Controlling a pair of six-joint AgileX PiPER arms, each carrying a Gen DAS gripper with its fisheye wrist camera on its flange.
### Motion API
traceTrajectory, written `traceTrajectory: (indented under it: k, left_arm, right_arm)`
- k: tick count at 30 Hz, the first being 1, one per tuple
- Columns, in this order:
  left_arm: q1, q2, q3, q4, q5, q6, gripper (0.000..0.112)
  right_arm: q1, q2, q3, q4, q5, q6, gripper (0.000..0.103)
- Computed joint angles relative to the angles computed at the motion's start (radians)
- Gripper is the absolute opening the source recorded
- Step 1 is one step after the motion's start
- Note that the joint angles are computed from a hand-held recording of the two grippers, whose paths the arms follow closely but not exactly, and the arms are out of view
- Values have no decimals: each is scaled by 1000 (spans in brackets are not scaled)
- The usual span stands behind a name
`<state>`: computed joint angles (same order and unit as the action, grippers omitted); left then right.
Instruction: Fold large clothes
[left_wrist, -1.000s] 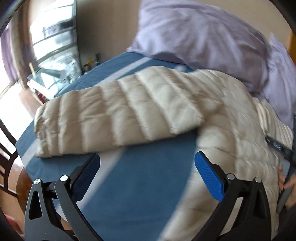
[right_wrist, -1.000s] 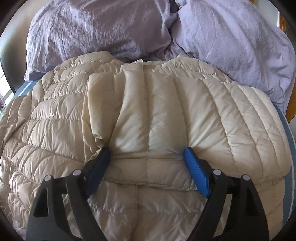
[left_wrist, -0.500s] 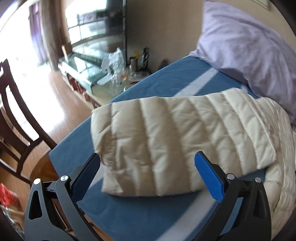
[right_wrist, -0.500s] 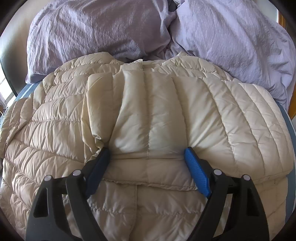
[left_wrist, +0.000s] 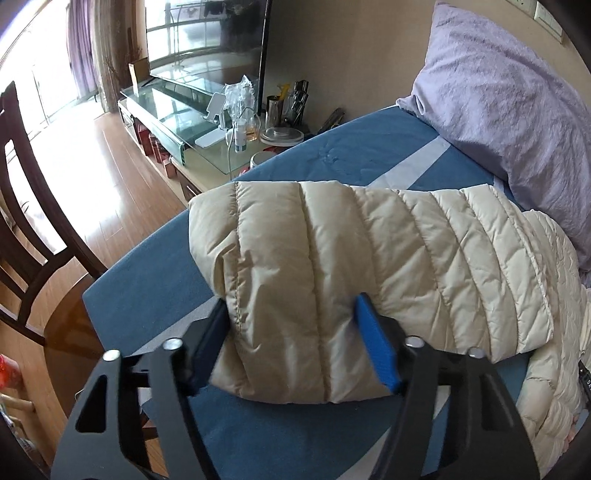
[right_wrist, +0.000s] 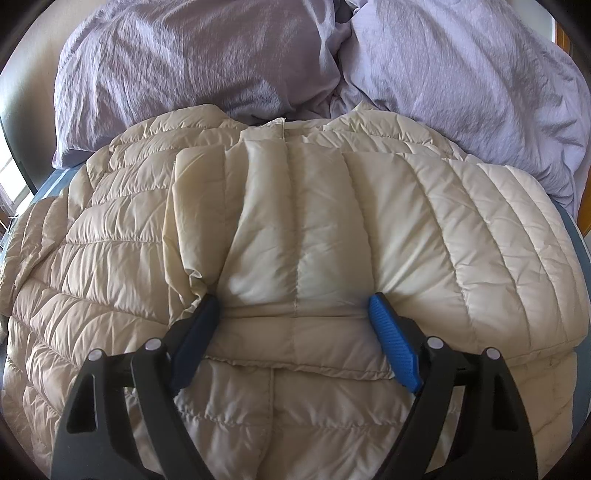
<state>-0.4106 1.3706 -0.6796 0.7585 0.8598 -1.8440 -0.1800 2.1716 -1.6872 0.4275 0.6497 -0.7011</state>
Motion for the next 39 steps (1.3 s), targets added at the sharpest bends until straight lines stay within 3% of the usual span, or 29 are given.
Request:
traceTrajectory:
  k: [7,9,17,22,30,39]
  left_arm:
    - [-8,35,-46,-11,33,45,14]
    - [-16,28,-65,-16,55,64,9]
    - [-99,-3,-226,15,180,131,7]
    - [-137,40,-372,27,170,178,7]
    - [-232,275,-709,8,119,304,7]
    - [-295,623,-1195,-155,104,556,7]
  right_arm:
    - [-1,1,-1,1,2,-2,84]
    - [-1,0,-1,0,1,-1,84]
    - [12,-20,-10,-90,28,54,87]
    - [-22,-57,-8,-65,107,20,91]
    - [-100,-132,47,22,189,-108,93]
    - [-222,-158,53,85,243,-196,93]
